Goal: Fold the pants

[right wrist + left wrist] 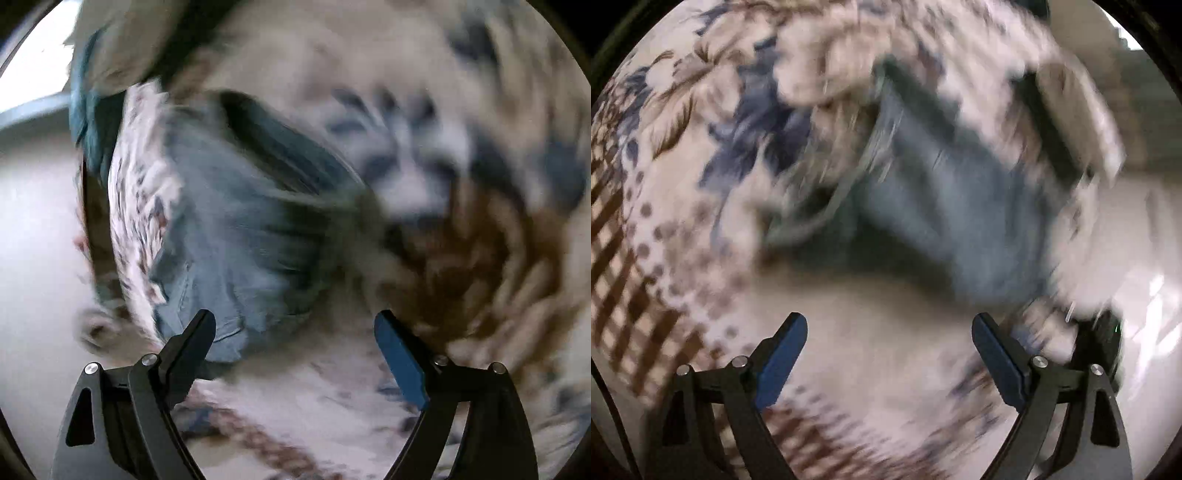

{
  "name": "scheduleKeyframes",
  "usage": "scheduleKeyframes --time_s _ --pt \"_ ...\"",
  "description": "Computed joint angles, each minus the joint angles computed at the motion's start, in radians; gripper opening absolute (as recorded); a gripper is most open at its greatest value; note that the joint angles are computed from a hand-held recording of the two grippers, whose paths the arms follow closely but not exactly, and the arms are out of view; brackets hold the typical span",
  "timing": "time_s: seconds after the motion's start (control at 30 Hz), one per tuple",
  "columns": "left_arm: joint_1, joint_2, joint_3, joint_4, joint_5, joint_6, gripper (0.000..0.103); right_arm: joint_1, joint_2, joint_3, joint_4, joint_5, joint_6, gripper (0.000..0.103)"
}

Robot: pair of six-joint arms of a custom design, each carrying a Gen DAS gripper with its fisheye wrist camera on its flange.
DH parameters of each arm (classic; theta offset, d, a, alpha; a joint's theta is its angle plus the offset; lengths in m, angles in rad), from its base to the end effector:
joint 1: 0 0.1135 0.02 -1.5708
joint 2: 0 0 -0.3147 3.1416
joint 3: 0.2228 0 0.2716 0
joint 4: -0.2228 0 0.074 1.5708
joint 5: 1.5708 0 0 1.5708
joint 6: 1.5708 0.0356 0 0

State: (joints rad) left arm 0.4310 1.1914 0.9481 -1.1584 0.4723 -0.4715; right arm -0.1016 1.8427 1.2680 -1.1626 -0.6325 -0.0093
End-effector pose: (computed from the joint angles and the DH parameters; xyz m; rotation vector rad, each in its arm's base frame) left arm 0.1819 0.0658 0.2961 -1.2123 2.6375 -0.7032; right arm 0.3428 -0.0138 0.2217 -0.2103 -2.8573 -0.9490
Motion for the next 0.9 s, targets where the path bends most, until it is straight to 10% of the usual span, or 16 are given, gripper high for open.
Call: scheduleKeyframes --time_s 0.13,0.3,0.37,0.4,0.47,0.7,0.73,0.83,0.9 --pt "0.002 0.134 0.162 0.082 -0.106 0.039 0.091 0.071 -0.01 0.222 -0.067 0.096 -0.073 0.09" --pt "0.007 0.52 0.332 0.088 -0.157 0.195 0.091 0.228 0.342 0.689 -0.216 0.131 -0.169 0.088" --pt "0.021 0.616 0.354 0.09 -0.154 0.21 0.074 0.272 0.492 0.881 -0.318 0.133 -0.166 0.058" --pt "0.022 0.636 0.35 0.109 -0.156 0.216 0.045 0.298 0.557 0.965 -0.359 0.171 -0.165 0.029" --pt "0.02 0.644 0.351 0.13 -0.152 0.248 0.019 0.312 0.587 1.002 -0.343 0.216 -0.156 0.023" --pt "0.059 0.674 0.394 0.141 -0.236 0.233 0.019 0.274 0.567 0.891 -0.207 0.195 -0.059 0.024" --pt "0.062 0.655 0.39 0.136 -0.234 0.232 0.021 0.275 0.57 0.887 -0.212 0.186 -0.06 0.028" --pt "0.086 0.488 0.314 0.135 -0.15 0.237 0.045 0.248 0.493 0.819 -0.201 0.098 -0.057 0.087" --pt "0.103 0.354 0.228 0.141 -0.019 0.213 0.103 0.213 0.361 0.653 -0.104 0.034 -0.032 0.093"
